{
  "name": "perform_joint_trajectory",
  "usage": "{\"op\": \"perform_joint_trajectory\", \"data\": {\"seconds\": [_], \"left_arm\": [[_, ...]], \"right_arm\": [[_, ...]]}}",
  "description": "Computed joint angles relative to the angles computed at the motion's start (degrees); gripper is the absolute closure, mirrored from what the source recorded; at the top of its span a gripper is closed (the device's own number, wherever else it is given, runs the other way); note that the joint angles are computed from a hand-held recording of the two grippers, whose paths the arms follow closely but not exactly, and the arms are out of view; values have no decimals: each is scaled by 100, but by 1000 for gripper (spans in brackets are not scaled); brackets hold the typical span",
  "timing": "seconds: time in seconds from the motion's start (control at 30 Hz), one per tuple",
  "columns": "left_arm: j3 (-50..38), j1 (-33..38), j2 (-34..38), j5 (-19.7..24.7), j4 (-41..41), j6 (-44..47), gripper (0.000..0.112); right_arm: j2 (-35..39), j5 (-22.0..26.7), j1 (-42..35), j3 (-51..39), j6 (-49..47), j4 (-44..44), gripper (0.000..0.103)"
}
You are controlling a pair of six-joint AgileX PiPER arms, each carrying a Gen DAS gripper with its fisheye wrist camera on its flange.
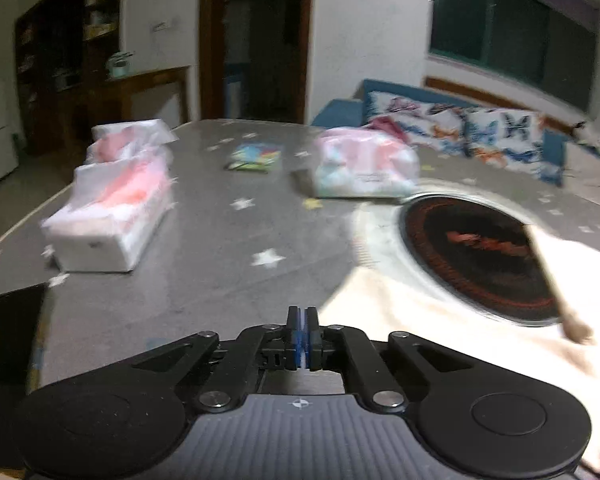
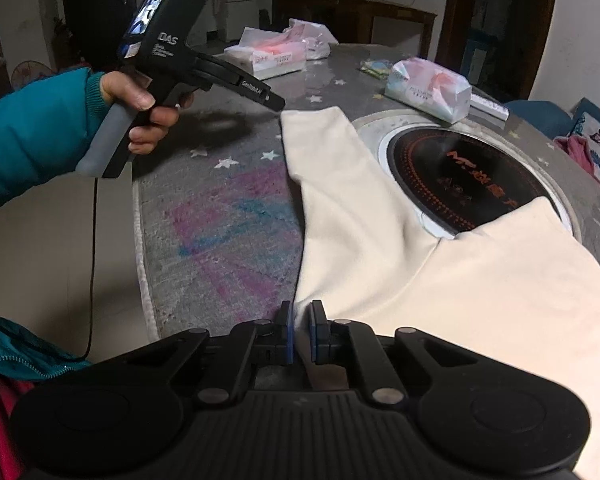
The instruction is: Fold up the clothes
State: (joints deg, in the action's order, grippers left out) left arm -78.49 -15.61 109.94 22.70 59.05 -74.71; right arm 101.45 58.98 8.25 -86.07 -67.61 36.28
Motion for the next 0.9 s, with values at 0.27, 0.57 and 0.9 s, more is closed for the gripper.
{"op": "perform_joint_trajectory", "data": {"seconds": [0.27, 0.57, 0.9], "left_arm": [[-464, -36, 359, 191, -548, 700, 77], [-501, -66, 397, 184, 88, 68, 105], [-625, 18, 503, 275, -308, 509, 102]], "right_arm": [[70, -59, 10, -190, 123, 207, 87], [673, -494, 526, -807, 357, 220, 74], [769, -307, 714, -762, 272, 256, 75]]}}
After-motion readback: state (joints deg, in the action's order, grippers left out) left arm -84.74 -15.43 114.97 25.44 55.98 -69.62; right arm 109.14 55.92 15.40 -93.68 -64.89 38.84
